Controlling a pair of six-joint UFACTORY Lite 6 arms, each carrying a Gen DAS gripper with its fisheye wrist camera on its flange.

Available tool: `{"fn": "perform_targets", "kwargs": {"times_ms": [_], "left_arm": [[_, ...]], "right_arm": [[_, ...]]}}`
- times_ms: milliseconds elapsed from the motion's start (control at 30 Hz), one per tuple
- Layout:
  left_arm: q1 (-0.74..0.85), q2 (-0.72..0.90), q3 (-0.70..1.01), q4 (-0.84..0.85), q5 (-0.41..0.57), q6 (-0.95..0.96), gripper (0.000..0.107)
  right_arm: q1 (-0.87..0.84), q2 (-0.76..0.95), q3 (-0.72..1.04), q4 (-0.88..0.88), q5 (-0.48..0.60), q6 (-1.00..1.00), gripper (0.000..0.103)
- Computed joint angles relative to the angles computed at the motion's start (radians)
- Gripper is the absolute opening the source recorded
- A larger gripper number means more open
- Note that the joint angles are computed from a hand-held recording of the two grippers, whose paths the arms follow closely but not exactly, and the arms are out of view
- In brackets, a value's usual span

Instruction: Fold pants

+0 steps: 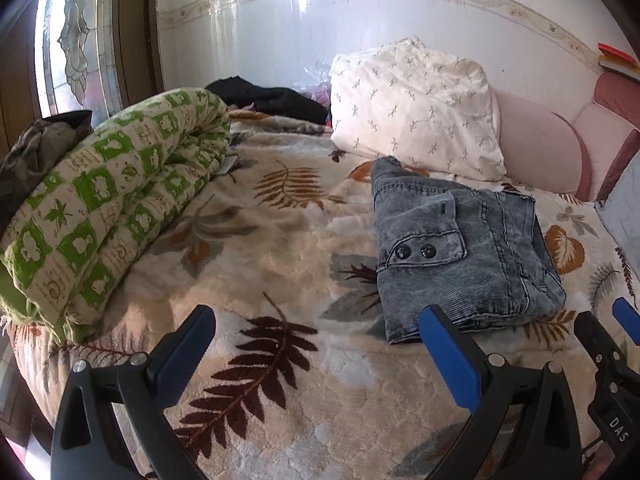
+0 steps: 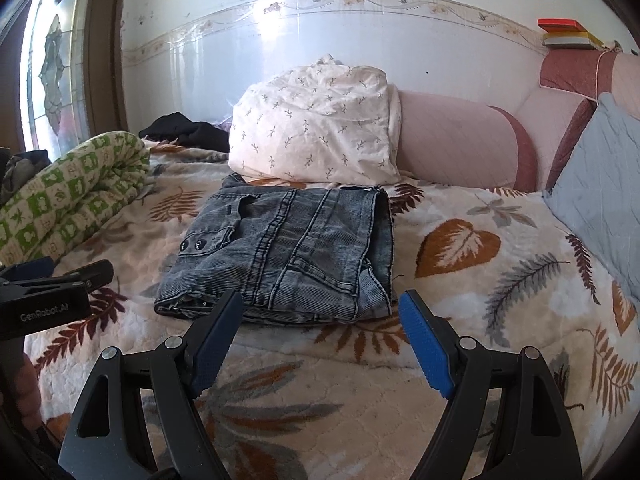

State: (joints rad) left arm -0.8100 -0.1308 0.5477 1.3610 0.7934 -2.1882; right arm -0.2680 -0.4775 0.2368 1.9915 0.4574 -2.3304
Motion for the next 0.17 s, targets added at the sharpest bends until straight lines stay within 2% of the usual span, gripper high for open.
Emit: {"fn": "perform_targets", "kwargs": {"times_ms": [167], "left_arm": [[0.007, 0.007, 0.008, -0.005, -0.011, 0.01, 0.103]], "right_arm": [[0.0, 0.001, 0.0, 0.002, 0.0, -0.002, 0.08]]}}
